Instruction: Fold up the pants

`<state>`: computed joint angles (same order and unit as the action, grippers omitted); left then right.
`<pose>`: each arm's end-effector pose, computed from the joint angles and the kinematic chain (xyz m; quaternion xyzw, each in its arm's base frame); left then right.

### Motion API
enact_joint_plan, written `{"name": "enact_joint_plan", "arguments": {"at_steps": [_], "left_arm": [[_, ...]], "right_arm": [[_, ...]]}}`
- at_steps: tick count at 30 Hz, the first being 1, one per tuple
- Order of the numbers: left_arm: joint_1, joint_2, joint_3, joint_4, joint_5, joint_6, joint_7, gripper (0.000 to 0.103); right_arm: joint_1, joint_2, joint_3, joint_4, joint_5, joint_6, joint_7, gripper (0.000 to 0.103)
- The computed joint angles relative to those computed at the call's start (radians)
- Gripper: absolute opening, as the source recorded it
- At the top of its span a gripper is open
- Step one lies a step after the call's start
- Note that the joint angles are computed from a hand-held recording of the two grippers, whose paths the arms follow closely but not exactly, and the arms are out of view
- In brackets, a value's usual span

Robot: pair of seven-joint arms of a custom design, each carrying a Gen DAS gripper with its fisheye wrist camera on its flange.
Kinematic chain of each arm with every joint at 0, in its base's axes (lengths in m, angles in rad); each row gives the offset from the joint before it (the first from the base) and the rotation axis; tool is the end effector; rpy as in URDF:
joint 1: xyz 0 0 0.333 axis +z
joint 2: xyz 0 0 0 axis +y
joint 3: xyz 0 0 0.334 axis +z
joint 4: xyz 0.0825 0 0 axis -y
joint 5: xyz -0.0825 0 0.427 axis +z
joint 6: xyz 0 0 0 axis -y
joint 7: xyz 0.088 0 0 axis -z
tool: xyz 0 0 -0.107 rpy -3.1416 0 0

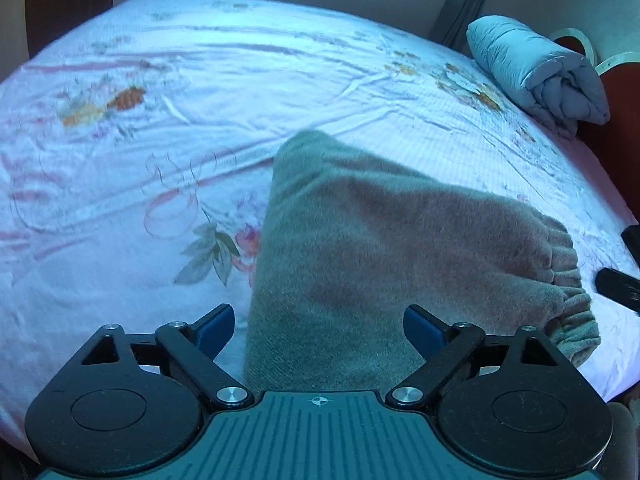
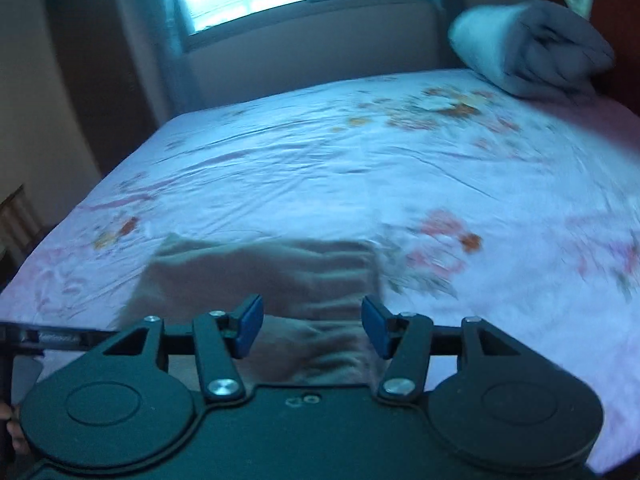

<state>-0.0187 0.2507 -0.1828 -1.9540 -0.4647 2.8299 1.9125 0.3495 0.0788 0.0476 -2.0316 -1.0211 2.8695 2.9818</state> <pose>0.6782 -0.1077 0.4117 -0.6235 0.7063 -0.3120 0.1228 0.5729 0.2914 0.4711 -0.5958 0.6731 -0.2545 0.3566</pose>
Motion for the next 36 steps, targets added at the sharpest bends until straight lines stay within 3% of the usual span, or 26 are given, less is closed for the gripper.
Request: {"name": "enact_joint_plan", "arguments": {"at_steps": [4,6,8,10,12,16,19,21,23,27,30,33,36], "left_arm": [[0.016,-0.025,-0.009,-0.029,-0.034,0.003,0.029,0.092],[0.025,-0.037,-0.023,-0.051,-0.077,0.017,0.072,0.092],[0.013,-0.044,-0.014,-0.068,-0.067,0.028,0.073,0.092],[0.013,-0.044,-0.013,-0.071,-0.076,0.021,0.084,0.092],[0.007,-0.035,-0.005,-0.062,-0.067,0.019,0.073,0.092],[-0.009,-0.001,0.013,-0.019,-0.013,0.011,0.015,0.092],[-0.022,0.028,0.019,0.024,0.039,0.039,-0.009,0.092],[0.0,0.061,-0.01,0.079,0.014,0.026,0.021,0.091],[0.011,0.095,-0.03,0.135,-0.002,-0.001,0.047,0.091],[0.028,0.158,-0.066,0.236,-0.037,-0.074,0.126,0.076],[-0.018,0.192,-0.027,0.277,0.034,-0.082,0.098,0.069],[-0.109,0.228,0.08,0.311,0.189,-0.07,-0.068,0.065],[-0.138,0.259,0.121,0.339,0.28,-0.072,-0.183,0.065]], "right_arm": [[-0.015,0.133,0.036,0.13,0.223,0.052,-0.305,0.047],[-0.074,0.223,0.125,0.222,0.447,0.063,-0.544,0.046],[-0.118,0.318,0.205,0.336,0.583,0.029,-0.721,0.043],[-0.09,0.376,0.199,0.427,0.611,-0.011,-0.775,0.035],[-0.078,0.39,0.2,0.447,0.651,-0.009,-0.817,0.035],[-0.003,0.334,0.108,0.363,0.657,0.03,-0.783,0.033],[0.094,0.283,-0.022,0.286,0.588,0.046,-0.674,0.033],[0.141,0.261,-0.082,0.258,0.517,0.028,-0.588,0.035],[0.146,0.256,-0.094,0.251,0.481,0.016,-0.541,0.034],[0.13,0.259,-0.089,0.252,0.449,0.028,-0.486,0.032],[0.132,0.258,-0.1,0.249,0.417,0.031,-0.445,0.032],[0.125,0.267,-0.101,0.255,0.404,0.033,-0.418,0.031],[0.127,0.293,-0.108,0.285,0.385,0.022,-0.393,0.026]]}}
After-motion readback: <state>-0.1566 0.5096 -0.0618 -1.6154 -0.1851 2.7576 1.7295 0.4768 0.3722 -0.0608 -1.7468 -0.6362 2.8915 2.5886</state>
